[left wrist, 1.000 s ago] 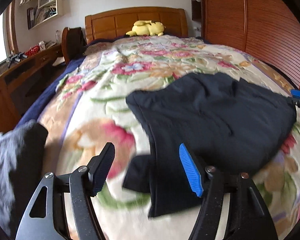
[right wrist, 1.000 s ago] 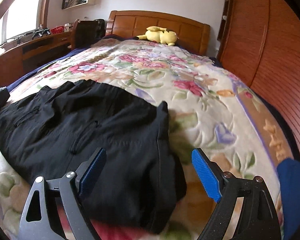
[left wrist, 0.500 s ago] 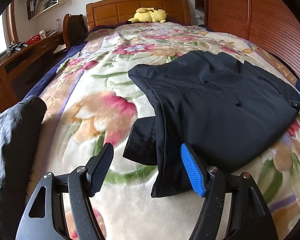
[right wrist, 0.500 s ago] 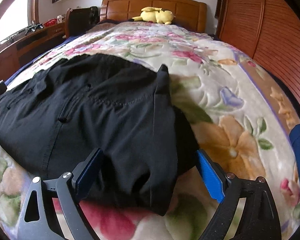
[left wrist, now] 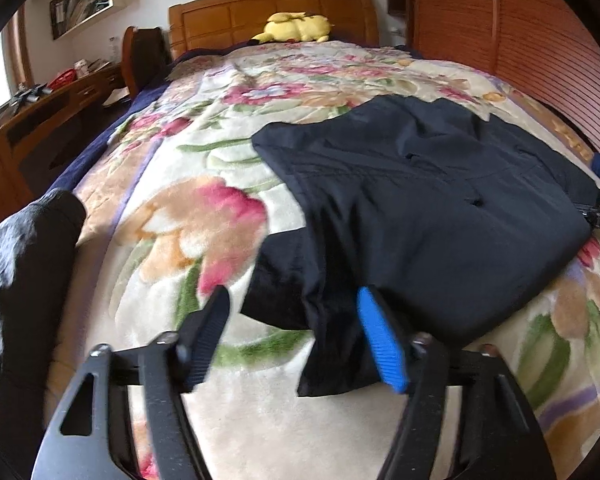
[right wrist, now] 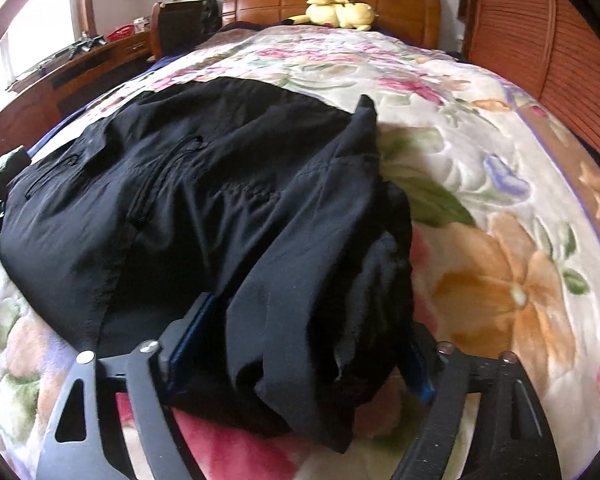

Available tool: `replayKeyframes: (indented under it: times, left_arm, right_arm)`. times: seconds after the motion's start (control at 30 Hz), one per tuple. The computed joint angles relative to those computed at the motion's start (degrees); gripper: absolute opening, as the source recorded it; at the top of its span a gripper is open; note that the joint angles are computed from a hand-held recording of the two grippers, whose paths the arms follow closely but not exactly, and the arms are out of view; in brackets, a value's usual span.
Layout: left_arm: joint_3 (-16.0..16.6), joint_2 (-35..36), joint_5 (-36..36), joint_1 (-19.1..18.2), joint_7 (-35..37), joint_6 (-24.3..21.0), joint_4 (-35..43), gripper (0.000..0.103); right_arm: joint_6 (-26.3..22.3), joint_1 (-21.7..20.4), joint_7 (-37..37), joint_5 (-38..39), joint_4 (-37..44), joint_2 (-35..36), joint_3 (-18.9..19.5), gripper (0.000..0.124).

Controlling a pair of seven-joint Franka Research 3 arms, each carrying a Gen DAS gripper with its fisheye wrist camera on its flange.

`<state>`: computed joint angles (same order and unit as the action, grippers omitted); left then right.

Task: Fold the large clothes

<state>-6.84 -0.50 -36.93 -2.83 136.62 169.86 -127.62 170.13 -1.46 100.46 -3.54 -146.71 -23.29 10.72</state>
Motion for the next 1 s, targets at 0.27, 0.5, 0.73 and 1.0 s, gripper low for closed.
replayKeyframes:
  times: [0.27,0.5,0.73,1.0]
  left_arm:
    - [0.16,-0.73,-1.72,-0.48,3.73,-4.83,0.98,0.011]
    - [2.76,-7.3,-7.65,-4.13,8.06,-2.49,-4.22,0.003]
    - [11.04,-20.78,-16.83,-12.73,16.53,-3.05,-14.34,0.003]
    - [14.97,-37.82,-13.18,-16.83,13.55,-2.74,-28.06,0.004]
  right_arm:
    - [0.55,-0.32,-2.28,-1.73,0.35,0.6,1.01,0.034]
    - [2.46,0.32,-2.63,-0.89,-3.83,-5.1,0.82,0.021]
    - [-1.34,3.24,-6.44,1.95,-10.76,-17.05,0.43,0.02]
    - [-9.89,8.48,-10.15,6.68,-21.07,-36.67,-2.36,0.02]
